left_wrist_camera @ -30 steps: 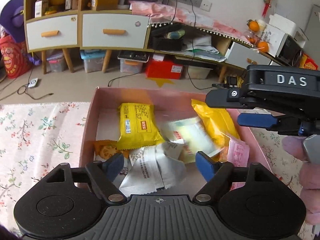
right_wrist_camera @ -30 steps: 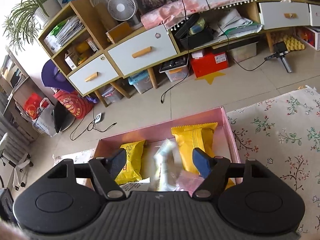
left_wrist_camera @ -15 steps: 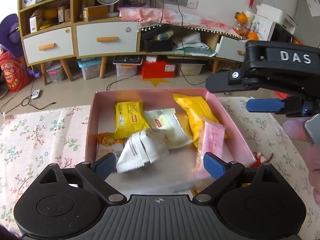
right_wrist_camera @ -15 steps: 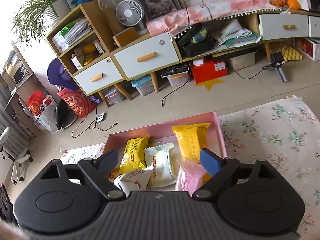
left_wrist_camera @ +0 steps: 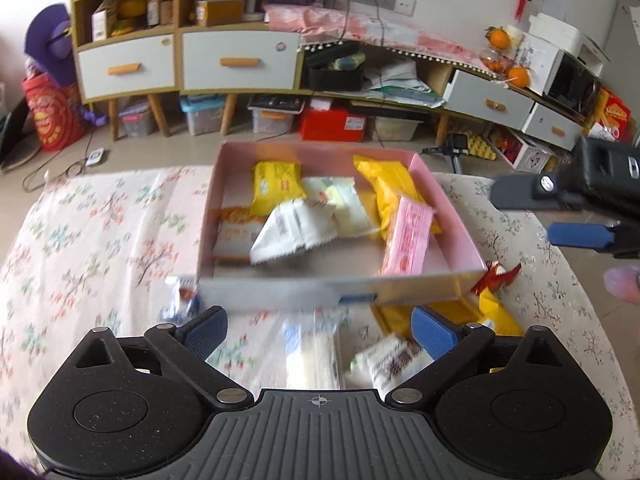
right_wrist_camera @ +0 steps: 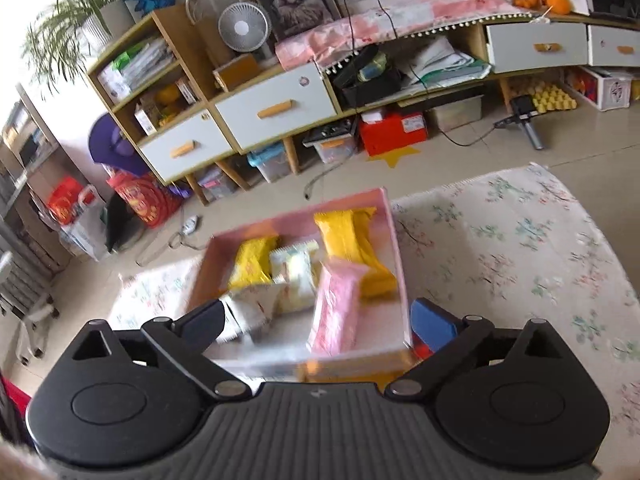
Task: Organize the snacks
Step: 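Withdraw both tools from the box back over the snack pile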
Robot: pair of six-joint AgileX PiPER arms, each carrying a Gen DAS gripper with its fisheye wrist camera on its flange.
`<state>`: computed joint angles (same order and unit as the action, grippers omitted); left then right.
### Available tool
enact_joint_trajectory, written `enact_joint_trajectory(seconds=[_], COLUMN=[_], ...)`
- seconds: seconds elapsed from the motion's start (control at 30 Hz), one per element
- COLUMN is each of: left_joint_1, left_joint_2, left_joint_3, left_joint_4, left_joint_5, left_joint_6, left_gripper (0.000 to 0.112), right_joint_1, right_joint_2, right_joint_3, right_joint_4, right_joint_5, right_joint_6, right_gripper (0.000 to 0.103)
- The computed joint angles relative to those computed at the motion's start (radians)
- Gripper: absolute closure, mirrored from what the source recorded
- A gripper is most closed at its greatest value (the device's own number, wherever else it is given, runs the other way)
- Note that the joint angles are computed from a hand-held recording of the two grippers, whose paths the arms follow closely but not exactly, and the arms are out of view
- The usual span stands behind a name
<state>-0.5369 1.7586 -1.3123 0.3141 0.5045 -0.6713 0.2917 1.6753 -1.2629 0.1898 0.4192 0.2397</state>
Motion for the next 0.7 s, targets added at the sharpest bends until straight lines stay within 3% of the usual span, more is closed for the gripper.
enact_joint_trajectory(seconds=[0.23, 0.47, 0.7], left_joint_1=[-0.008, -0.020, -0.019], left_joint_2=[-0.072, -0.129, -0.180], left_joint_3=[0.100, 0.200, 0.341], left_joint_4=[0.021, 0.081, 0.196], left_joint_5=[0.013, -0.019, -0.101], left_joint_6=[-0.096, -0.146, -0.193], left_gripper=[0.013, 0.013, 0.013], right_joint_1=[0.041, 0.057, 0.070], right_joint_2=[-0.058, -0.106, -0.156], right_joint_3=[0.064, 0.165, 0.318], right_joint_4=[-0.256, -0.283, -0.323], right_joint_5=[0.032, -0.004, -0.112], right_joint_6=[0.191, 0.210, 0.168], right_gripper=[0.004, 0.002, 0.002])
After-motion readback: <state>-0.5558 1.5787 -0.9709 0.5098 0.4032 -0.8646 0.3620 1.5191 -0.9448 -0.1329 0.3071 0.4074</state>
